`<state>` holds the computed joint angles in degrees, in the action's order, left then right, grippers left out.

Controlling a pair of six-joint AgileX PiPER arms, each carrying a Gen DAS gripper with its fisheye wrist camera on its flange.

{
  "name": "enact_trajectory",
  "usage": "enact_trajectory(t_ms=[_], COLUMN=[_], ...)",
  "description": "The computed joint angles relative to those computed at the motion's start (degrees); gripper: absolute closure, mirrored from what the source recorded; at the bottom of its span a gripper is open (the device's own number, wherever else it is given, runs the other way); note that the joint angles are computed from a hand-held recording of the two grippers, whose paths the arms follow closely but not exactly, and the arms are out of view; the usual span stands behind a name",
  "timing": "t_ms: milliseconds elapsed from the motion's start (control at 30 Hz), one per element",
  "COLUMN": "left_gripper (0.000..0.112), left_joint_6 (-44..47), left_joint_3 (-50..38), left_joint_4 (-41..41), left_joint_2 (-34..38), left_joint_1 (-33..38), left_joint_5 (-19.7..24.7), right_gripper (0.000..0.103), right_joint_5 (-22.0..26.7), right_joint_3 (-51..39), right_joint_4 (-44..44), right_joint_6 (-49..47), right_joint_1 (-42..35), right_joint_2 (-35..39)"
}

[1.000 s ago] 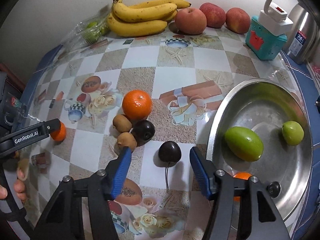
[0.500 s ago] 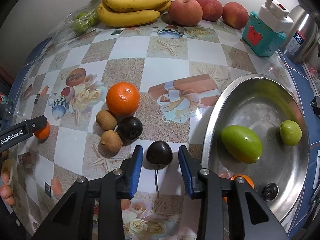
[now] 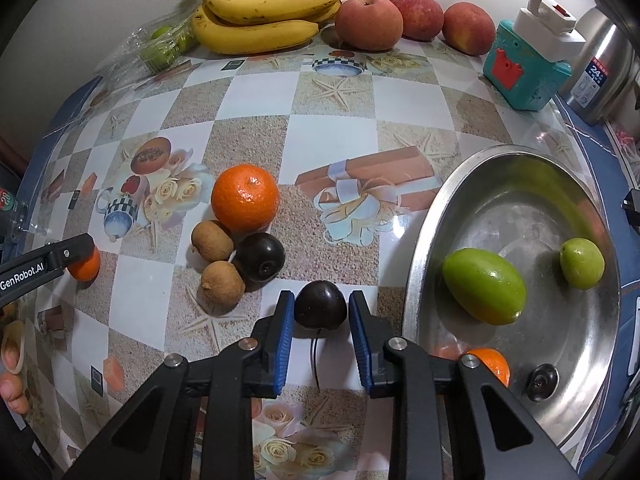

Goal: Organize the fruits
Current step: 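Close the left tool on the lone tangerine while the right tool grasps another dark plum, then carry the tangerine with the left tool over the bowl while the right tool carries the plum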

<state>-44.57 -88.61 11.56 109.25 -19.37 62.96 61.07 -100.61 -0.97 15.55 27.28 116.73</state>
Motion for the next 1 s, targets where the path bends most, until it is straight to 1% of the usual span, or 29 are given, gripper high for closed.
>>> enact_trajectory(t_ms=[167,400,467,500,567,667,767,1000], left_gripper=[0.055,0.056,0.061,0.067,0.075,0.075,0.075,0.075], left_joint_6=[1.0,1.1,0.7,0.5,0.6,-0.6,-1.0,-2.3], left_joint_3=[-0.3,-1.0,-1.2,-1.5,-1.1,-1.2,-0.2,0.1], left_joint_4=[-1.0,0.2,0.4,0.8,0.3,1.6,1.1,1.4], left_joint_2=[0.3,0.7,0.9,1.1,0.8,0.5,-0.7,-2.8], left_joint_1=[-0.2,-1.0,-1.2,-1.4,-1.3,-1.6,-0.9,-0.7], left_joint_5=[-0.2,0.5,1.0,1.4,0.7,0.9,-0.3,-1.1], right_gripper=[0.076,0.076,0.076,0.076,0.076,0.076,0.076,0.076], right_joint_5=[0.0,0.1,0.1,0.1,0.2,0.1,-0.1,-0.6], right_joint_3=[0.0,0.0,0.0,0.0,0.1,0.2,0.4,1.2], right_joint_4=[-0.2,0.4,0.2,0.2,0.3,0.7,1.3,3.2], right_joint_6=[0.2,0.0,0.3,0.4,0.5,0.4,0.0,-0.3], right_joint_1=[0.2,-0.1,-0.1,-0.1,-0.2,-0.3,-0.5,-1.0], right_joint_2=[0.0,-0.2,-0.1,-0.2,-0.3,-0.6,-0.9,-2.5])
